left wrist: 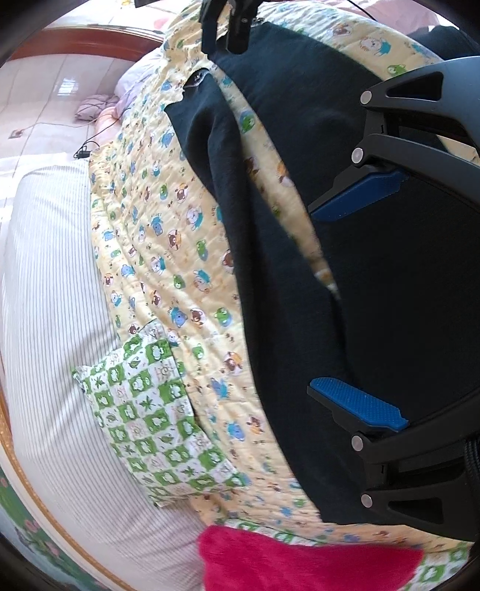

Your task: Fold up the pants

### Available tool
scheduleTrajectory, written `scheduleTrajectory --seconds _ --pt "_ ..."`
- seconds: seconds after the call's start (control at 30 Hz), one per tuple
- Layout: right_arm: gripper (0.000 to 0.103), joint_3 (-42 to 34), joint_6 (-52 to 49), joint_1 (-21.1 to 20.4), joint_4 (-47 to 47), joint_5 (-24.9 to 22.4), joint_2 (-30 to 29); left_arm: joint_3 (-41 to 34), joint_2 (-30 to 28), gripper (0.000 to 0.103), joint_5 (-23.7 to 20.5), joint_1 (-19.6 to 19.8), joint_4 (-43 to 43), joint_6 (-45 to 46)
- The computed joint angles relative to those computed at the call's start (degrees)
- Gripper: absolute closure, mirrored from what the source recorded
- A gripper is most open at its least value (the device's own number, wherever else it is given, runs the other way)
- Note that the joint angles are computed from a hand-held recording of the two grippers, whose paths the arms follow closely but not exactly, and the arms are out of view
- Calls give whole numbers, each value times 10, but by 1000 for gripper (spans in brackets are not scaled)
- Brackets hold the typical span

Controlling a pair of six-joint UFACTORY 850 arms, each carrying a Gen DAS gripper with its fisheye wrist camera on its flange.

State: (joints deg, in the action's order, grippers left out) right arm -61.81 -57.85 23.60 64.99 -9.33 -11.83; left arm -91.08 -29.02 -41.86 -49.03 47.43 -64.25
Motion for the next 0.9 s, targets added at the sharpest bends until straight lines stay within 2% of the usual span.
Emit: scheduleTrajectory --seconds 0.17,0.33,0.63,0.73,0.8,0.83,0.9 --pt "0 -29 57 -14 -73 -9 -20 -40 -25 15 -6 18 -32 72" --pt "0 -58 74 -23 -121 -36 -44 -92 -64 15 -16 36 -71 197" --pt "0 -134 209 -27 -338 -88 -101 -187 -140 15 -46 64 -128 432" --pt "0 -157 209 -29 -364 -122 -119 -208 -160 15 -59 68 -130 470" --pt "1 -170 249 -25 -429 -133 -131 -229 -177 15 -68 73 -143 496" --pt "4 -177 269 -24 -462 -139 -138 -237 -183 15 -72 75 -148 504" --pt "18 -187 288 -24 -491 -149 -148 -263 -202 22 -83 81 -176 532"
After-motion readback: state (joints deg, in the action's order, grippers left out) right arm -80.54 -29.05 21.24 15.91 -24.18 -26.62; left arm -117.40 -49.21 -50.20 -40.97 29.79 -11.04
